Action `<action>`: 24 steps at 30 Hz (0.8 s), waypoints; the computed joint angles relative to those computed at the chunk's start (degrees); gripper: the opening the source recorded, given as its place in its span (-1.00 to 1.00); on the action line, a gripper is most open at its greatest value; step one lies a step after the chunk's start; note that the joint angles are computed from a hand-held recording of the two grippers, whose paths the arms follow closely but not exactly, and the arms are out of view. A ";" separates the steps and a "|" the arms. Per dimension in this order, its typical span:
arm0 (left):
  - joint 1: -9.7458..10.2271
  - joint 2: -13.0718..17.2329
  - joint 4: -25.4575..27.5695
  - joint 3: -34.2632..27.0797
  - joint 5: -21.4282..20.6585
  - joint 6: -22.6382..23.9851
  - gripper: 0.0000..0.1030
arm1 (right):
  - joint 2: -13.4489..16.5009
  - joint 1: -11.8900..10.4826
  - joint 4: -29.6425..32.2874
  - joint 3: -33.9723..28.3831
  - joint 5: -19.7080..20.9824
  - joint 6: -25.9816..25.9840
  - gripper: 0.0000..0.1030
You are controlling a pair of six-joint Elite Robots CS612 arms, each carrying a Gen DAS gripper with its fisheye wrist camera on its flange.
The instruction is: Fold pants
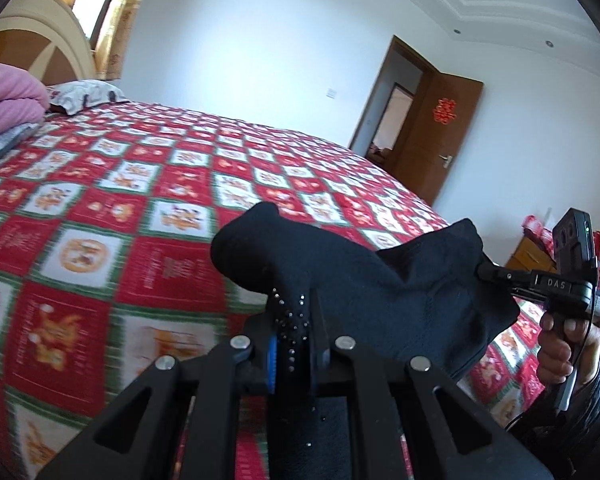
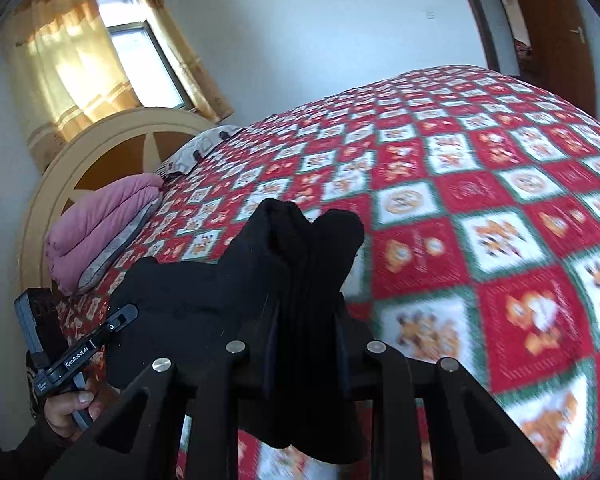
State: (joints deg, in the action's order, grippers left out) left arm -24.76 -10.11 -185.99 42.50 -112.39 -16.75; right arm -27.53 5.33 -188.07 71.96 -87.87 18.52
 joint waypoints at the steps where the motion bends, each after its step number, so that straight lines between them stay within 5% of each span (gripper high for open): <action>1: 0.14 0.05 0.14 -0.16 0.47 0.06 -0.78 | 0.53 0.12 0.98 -1.32 0.27 -0.34 -0.51; 13: 2.24 1.12 2.13 -3.01 6.17 1.56 -0.78 | 8.43 1.77 15.29 -20.20 2.64 -3.72 -0.51; 24: 4.01 2.38 3.54 -5.53 11.03 0.98 -0.77 | 19.29 3.60 30.96 -44.03 4.18 -8.04 -0.51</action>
State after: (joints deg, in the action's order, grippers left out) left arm -20.75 -7.73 -182.46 36.97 -101.36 -15.77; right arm -8.24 8.93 -157.11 27.93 -83.69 10.48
